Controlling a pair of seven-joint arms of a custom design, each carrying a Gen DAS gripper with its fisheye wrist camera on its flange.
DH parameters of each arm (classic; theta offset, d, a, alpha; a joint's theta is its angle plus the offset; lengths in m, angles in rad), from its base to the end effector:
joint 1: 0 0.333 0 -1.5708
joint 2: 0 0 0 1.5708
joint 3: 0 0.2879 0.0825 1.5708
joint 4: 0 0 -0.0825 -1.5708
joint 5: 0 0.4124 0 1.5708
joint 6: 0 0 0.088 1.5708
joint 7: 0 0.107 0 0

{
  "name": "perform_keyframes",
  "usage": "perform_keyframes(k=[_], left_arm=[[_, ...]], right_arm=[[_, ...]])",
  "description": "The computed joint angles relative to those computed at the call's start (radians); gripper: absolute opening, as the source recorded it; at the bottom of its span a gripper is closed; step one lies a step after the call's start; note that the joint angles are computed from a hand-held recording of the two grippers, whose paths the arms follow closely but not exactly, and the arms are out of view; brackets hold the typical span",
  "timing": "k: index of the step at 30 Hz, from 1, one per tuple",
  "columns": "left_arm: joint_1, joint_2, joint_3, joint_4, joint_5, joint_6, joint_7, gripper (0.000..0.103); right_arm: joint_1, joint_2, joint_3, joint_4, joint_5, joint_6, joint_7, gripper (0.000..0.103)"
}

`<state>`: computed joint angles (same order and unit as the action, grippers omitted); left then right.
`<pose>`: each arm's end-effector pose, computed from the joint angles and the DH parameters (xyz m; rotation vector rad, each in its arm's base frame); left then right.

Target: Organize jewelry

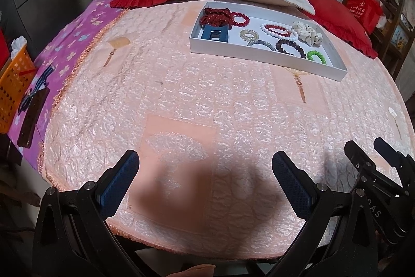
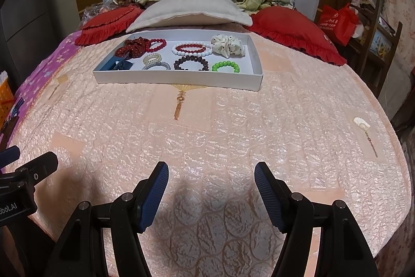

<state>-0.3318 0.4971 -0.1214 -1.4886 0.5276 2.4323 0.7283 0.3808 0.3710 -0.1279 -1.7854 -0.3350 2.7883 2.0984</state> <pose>0.6777 -0.3120 0.3999 -1.9668 1.7933 -0.5305 0.6749 0.1983 0.3770 -1.8574 1.8086 -0.6365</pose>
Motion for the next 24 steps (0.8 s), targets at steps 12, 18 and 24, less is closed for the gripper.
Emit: perform_keyframes(k=[12,18,24], left_arm=[[0.000,-0.004,0.001,-0.005,-0.004,0.002,-0.003,0.103],[0.006,-0.014,0.001,-0.021,0.001,0.016,-0.013,0.102],[0.010,-0.018,-0.001,-0.026,-0.002,0.023,-0.006,0.102]], right_arm=[[0.015,0.035,-0.013,0.077,-0.033,-0.004,-0.006,0.067],[0.020,0.027,-0.014,0.059,-0.029,-0.005,0.000,0.067],[0.017,0.021,-0.014,0.047,-0.029,-0.008,0.011,0.067]])
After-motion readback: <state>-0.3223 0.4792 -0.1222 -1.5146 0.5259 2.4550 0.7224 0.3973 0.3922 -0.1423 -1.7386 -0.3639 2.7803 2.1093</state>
